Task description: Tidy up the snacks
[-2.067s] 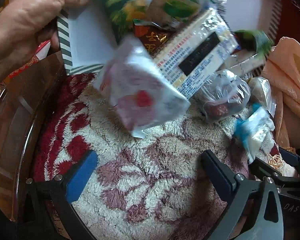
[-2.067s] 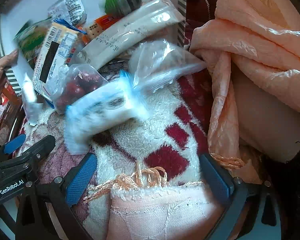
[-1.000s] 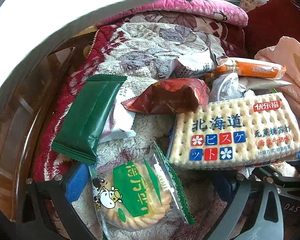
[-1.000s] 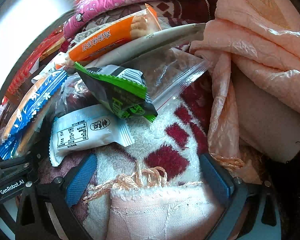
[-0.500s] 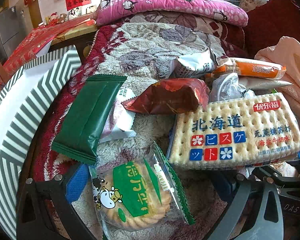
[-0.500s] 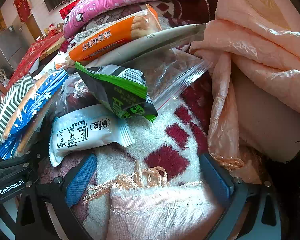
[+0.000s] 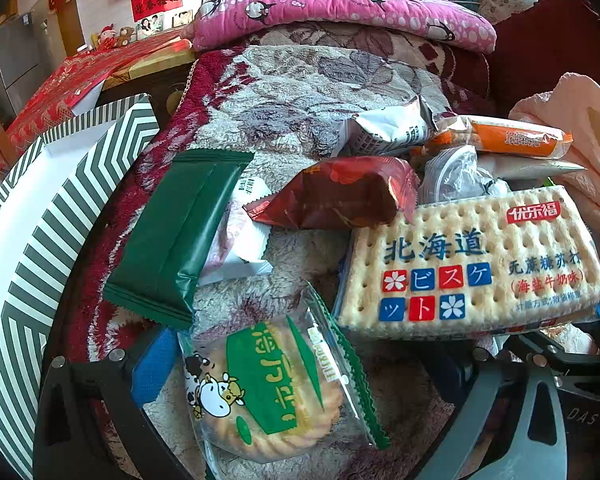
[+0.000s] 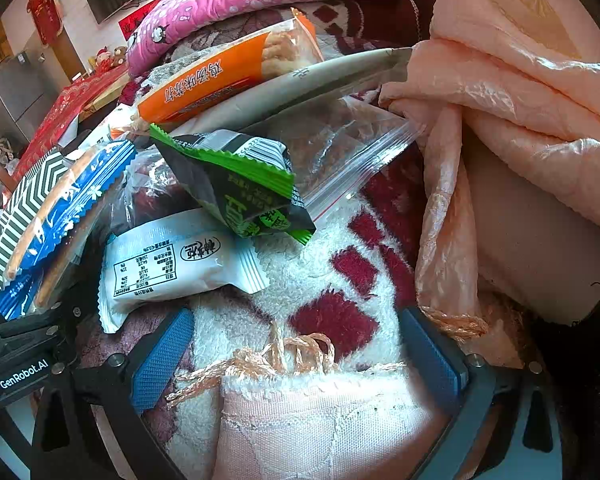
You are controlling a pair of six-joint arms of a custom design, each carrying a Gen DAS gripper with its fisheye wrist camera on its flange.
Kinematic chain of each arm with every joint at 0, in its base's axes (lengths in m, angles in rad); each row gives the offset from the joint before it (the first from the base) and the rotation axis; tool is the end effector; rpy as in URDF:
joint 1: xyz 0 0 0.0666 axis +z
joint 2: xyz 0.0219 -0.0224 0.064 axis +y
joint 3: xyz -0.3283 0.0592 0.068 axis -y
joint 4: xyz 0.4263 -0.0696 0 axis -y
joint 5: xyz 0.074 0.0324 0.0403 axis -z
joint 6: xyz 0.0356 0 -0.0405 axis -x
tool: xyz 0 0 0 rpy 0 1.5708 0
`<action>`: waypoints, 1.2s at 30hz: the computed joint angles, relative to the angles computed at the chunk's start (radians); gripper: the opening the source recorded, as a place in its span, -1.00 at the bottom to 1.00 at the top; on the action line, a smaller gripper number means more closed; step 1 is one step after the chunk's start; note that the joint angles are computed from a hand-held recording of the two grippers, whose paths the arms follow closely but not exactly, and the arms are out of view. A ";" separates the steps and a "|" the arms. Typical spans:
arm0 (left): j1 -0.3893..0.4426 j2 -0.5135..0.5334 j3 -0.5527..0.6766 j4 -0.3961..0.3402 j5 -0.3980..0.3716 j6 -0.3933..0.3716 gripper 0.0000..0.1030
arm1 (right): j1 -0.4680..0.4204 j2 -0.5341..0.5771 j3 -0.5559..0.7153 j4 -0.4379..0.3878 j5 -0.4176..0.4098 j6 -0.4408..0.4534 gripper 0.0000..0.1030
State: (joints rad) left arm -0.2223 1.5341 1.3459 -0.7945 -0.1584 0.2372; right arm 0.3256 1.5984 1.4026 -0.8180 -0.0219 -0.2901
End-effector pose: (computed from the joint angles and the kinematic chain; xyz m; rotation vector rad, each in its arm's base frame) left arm 0.5444 -0.1177 0.2905 -0.0798 2.5339 0.0211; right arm 0.5445 0.1842 0.2808 -0.0544 2.6053 0.2530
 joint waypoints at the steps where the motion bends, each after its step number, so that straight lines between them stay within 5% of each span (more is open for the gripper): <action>1: 0.001 0.000 0.000 0.000 0.000 0.000 1.00 | 0.000 0.001 0.001 0.000 0.000 -0.001 0.99; 9: 0.005 0.006 0.008 -0.006 0.002 -0.006 1.00 | 0.000 0.006 0.012 -0.015 -0.001 0.000 0.99; 19: 0.019 -0.076 -0.003 -0.117 0.053 -0.050 1.00 | 0.005 -0.034 0.057 -0.148 0.028 0.020 0.97; 25: 0.038 -0.192 -0.053 -0.080 0.039 -0.084 1.00 | 0.027 -0.085 0.063 -0.124 0.036 0.059 0.97; 36: 0.069 -0.194 -0.009 -0.107 0.070 -0.090 1.00 | 0.074 -0.106 0.101 -0.092 0.035 0.125 0.97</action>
State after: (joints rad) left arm -0.1538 1.3405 1.3367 -0.9014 -0.0887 0.1475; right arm 0.3994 1.4927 1.5039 -0.9098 0.0132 -0.1651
